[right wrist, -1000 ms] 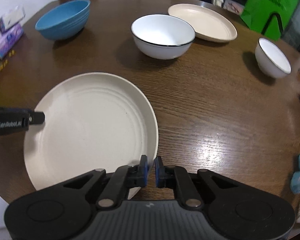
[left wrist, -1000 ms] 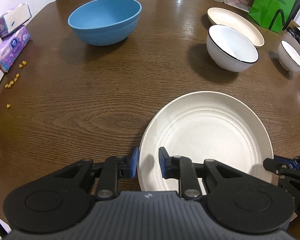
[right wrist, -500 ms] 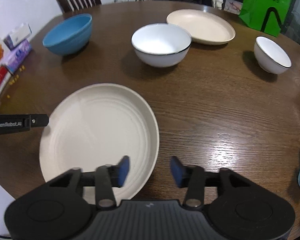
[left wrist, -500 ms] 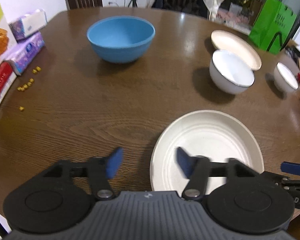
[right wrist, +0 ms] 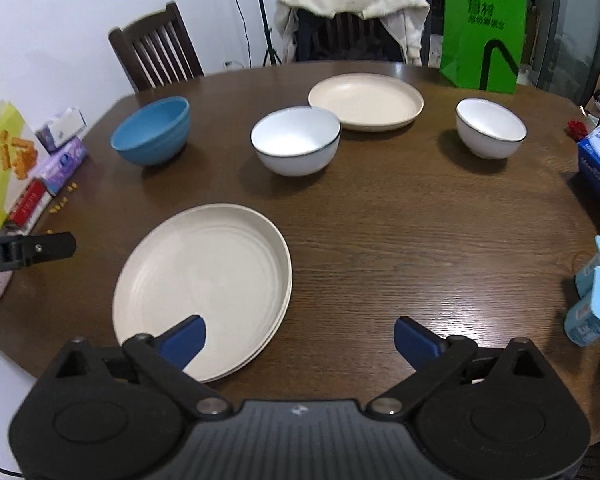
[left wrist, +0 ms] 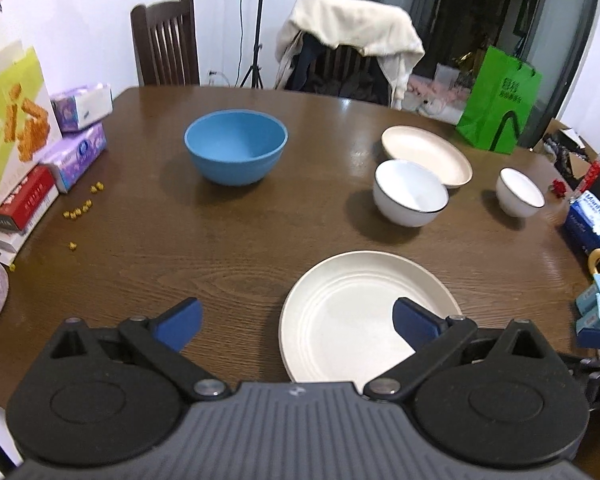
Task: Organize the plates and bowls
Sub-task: 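Withdraw both grippers from the stacked cream plates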
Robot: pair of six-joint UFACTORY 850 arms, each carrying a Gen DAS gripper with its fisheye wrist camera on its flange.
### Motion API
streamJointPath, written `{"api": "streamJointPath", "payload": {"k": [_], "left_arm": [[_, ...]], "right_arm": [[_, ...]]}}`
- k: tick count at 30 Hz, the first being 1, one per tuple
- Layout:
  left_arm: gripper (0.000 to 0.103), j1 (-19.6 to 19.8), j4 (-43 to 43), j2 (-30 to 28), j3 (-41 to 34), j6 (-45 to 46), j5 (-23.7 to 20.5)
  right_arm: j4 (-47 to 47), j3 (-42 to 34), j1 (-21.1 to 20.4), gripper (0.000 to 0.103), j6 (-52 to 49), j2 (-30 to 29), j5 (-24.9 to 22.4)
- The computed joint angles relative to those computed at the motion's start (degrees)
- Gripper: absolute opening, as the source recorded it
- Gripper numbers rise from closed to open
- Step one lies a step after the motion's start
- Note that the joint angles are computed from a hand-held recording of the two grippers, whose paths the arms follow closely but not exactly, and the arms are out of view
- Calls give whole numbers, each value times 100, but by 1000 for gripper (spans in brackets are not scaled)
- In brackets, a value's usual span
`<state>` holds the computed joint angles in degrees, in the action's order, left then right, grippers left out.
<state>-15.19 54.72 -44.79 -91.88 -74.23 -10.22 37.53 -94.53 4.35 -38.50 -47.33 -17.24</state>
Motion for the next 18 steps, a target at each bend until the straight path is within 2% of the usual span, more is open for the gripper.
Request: {"api": "streamJointPath", "payload": {"k": [5, 9, 11, 13, 18], "left_arm": [[103, -124, 2029, 405, 437, -2000, 50], [103, -227, 2551, 606, 546, -2487, 13], [103, -301, 3248, 734, 646, -3167, -12], [103, -387, 3596, 837, 715, -3506, -59], [103, -563, 3962, 1011, 835, -3903, -198]], "right_arm": [[1187, 587, -153, 101, -1162, 537, 269], [1694, 939, -252, 102, -1666, 887, 475], [1935, 1046, -310, 102, -1877, 1003, 526], [2432, 1191, -378, 102, -2339, 1137, 536], [3235, 1504, -483, 102, -3083, 1444, 592]]}}
